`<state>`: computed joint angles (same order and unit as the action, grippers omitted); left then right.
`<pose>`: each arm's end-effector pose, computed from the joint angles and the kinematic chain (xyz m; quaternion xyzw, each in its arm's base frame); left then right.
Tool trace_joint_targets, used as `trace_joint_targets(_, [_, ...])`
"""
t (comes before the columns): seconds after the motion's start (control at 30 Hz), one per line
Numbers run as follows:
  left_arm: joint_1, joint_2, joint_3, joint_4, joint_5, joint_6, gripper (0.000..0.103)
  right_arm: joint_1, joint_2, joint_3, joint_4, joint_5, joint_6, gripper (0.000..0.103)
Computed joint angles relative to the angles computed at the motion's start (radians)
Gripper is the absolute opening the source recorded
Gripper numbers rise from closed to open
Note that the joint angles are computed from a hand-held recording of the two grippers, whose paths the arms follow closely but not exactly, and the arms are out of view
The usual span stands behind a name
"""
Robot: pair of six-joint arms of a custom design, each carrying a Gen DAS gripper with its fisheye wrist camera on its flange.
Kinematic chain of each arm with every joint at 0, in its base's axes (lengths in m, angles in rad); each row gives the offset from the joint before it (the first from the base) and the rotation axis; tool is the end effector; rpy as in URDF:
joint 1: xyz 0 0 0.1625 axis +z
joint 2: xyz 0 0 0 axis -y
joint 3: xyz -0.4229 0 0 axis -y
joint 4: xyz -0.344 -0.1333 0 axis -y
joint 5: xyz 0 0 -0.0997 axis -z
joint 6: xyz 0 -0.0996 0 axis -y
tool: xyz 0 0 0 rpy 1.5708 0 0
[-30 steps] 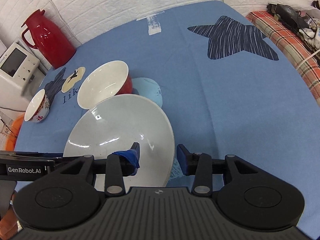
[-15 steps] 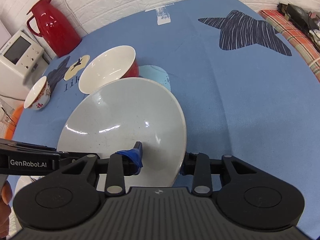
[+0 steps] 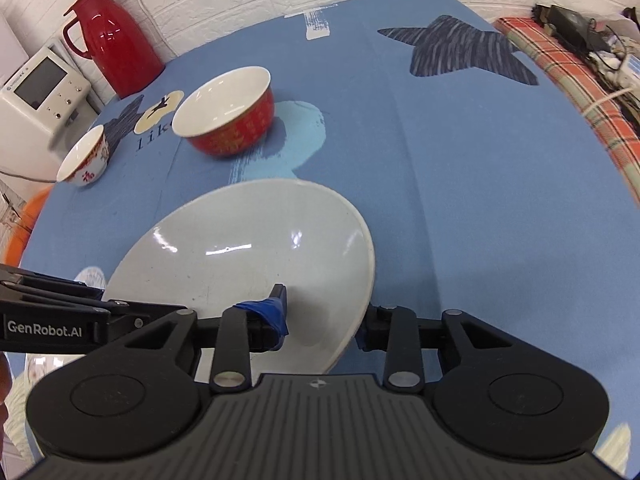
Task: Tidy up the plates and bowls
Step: 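Lift the large white bowl with both grippers and carry it over the plate stack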
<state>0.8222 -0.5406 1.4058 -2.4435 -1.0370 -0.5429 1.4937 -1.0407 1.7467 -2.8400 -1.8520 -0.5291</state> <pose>-0.3321 -0.6278 0.0333 0.0980 0.9596 -0.1616 0.2085 0.0583 -0.6173 0.2765 0.1752 -0.9357 0.2224 0.2106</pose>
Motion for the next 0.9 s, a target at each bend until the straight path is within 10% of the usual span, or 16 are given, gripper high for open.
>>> trace_joint_targets(0.57, [-0.076,-0.046,0.225,-0.146,0.0,-0.02,0.016,-0.082,-0.166,0.301,-0.181,0.091,-0.061,0.021])
trace_joint_targets(0.9, [-0.097,-0.076,0.243,-0.162,0.074,0.041,0.052,-0.09,-0.181,0.275,-0.133,0.119,-0.021,0.023])
